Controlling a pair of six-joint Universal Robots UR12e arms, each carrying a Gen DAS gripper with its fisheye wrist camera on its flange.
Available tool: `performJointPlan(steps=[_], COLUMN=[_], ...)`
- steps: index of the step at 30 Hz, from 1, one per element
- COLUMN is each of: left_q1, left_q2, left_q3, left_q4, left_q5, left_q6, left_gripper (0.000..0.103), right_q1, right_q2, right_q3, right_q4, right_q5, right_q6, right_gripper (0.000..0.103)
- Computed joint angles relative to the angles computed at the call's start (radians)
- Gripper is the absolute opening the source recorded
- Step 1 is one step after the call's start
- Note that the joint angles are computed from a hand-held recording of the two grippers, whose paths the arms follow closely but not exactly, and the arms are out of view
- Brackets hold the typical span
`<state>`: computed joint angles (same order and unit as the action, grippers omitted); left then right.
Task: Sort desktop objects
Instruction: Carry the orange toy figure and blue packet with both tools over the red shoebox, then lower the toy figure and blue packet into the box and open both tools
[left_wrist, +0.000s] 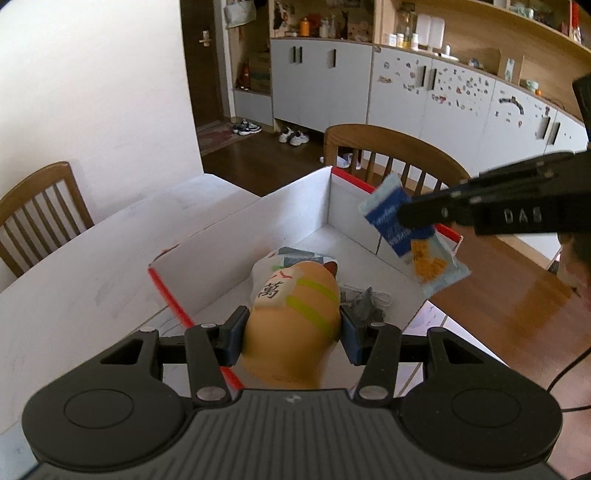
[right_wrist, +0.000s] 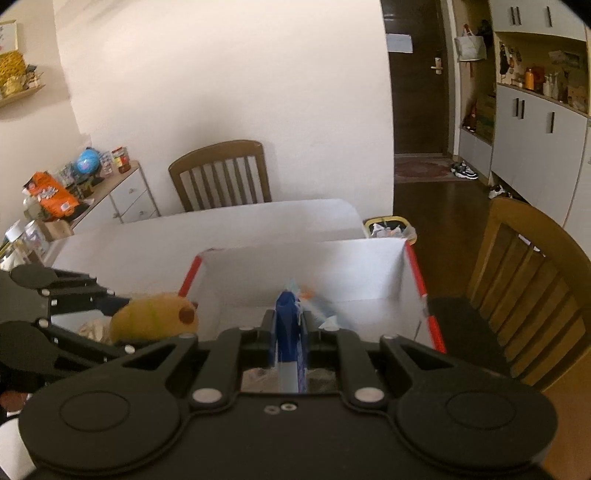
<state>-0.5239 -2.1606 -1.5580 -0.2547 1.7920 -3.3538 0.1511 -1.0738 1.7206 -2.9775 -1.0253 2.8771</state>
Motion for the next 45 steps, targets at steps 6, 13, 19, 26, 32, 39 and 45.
performJointPlan(steps=[6,13,19,26,32,39,45], left_q1=[0.011,0.025,0.038,0.052,0.059,0.063,0.063], left_q2=[-0.028,-0.064,-0.092,-0.116,-0.13,-0.144,-0.157], left_q3=[0.053,0.115,0.167,0.209,0.234,0.249,0.27], left_q4=[-0.06,-0.154,-0.235,-0.315,-0.363,-0.418,-0.451], left_q5=[-0.04,-0.093,-0.138,-0.205,-0.241,-0.289,-0.277], left_q6=[0.025,0.017,0.037,0.057,0.081,0.098,0.112], left_gripper=[0.05,0.05,0.05,0.05,0.05,0.05,0.051], right_q1=[-0.005,0.0,0.006,0.012,0.014,0.018,0.023], right_q2=[0.031,0.072,0.099,0.123,0.131,0.142,0.152], right_q3=[-0.041,-0.081,-0.107,-0.13,-0.138,-0.152,-0.166], right_q4=[-0.005,0.024,0.061,0.113,0.151,0.19,0.219], right_q5=[-0.021,-0.054,-0.079,-0.11,-0.117,-0.143,-0.162], right_q6=[0.008,-0.006,-0.03,-0.044,-0.052,-0.059,-0.066], right_gripper=[0.012,0.012,0.012,0.012,0.012,0.012,0.012])
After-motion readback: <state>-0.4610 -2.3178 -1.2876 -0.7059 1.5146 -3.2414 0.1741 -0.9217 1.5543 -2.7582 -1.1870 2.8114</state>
